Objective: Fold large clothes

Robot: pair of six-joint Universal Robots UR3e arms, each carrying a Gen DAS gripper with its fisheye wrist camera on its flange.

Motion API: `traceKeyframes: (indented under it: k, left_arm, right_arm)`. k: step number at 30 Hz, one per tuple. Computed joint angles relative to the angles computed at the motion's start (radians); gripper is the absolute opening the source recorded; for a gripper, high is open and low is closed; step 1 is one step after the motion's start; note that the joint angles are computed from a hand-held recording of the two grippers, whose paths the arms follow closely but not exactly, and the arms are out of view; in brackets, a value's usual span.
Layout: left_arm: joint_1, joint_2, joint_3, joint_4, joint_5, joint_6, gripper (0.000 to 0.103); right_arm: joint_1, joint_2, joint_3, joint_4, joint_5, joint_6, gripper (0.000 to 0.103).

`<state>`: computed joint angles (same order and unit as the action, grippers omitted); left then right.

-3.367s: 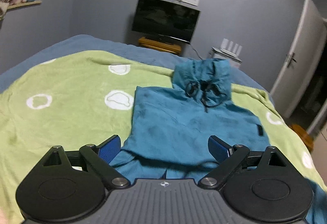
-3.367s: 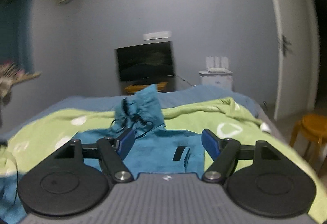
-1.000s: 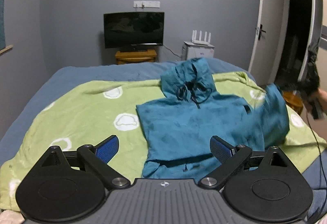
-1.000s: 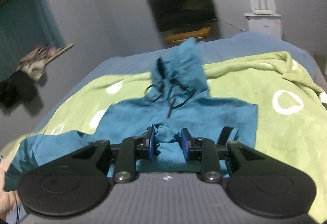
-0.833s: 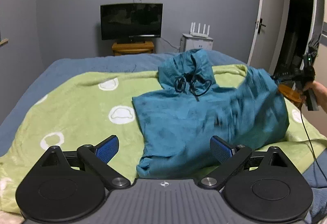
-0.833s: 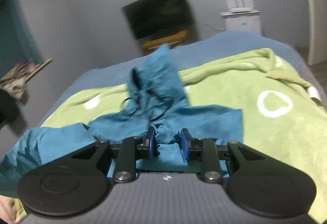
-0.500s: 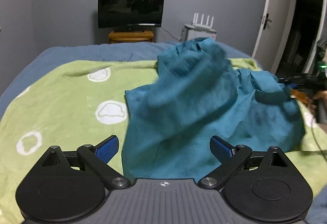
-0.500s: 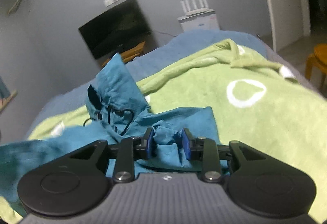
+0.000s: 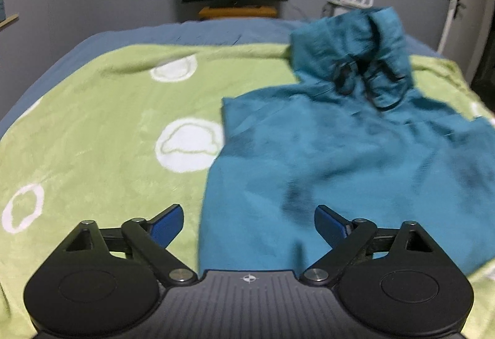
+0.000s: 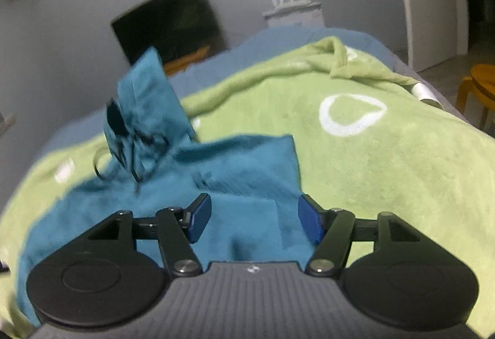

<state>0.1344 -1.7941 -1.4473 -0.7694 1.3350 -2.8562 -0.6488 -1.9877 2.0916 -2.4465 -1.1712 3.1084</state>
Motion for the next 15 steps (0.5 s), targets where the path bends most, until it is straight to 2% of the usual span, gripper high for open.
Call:
traceKeyframes:
  k: [2,4,7,10,11,13,14,15]
  left_arm:
    - [-0.016,-0.043,0.008,0.029,0.058,-0.019,0.089]
    - [-0.014,-0.082,0.021,0.037,0.075,-0.040,0.085]
    - [0.023,-0.116,0.032,0.021,0.015,-0.084,0.081]
    - [0.054,-0.131,0.020,0.049,-0.038,-0.107,0.078]
    - [0.063,-0.139,0.021,0.048,-0.061,-0.104,0.073]
    - [0.077,-0.156,0.047,-0.004,-0.100,-0.089,0.057]
    - [0.082,-0.162,0.058,-0.029,-0.120,-0.079,0.036]
    - [0.082,-0.165,0.065,-0.044,-0.129,-0.064,0.014]
  right_arm:
    - [0.035,0.067,-0.001,-0.050,-0.050,-0.031,0.063]
    - [0.052,0.128,-0.005,-0.087,-0.070,-0.053,0.063]
    - [0.061,0.188,-0.002,-0.179,-0.091,-0.040,0.063]
    - [0.003,0.206,0.008,-0.251,-0.012,0.026,0.064]
    - [-0.001,0.227,-0.011,-0.246,-0.002,0.025,0.064]
    - [0.035,0.294,-0.087,-0.187,-0.052,-0.031,0.063]
    - [0.053,0.321,-0.117,-0.158,-0.072,-0.072,0.061]
    - [0.064,0.341,-0.138,-0.133,-0.081,-0.114,0.039]
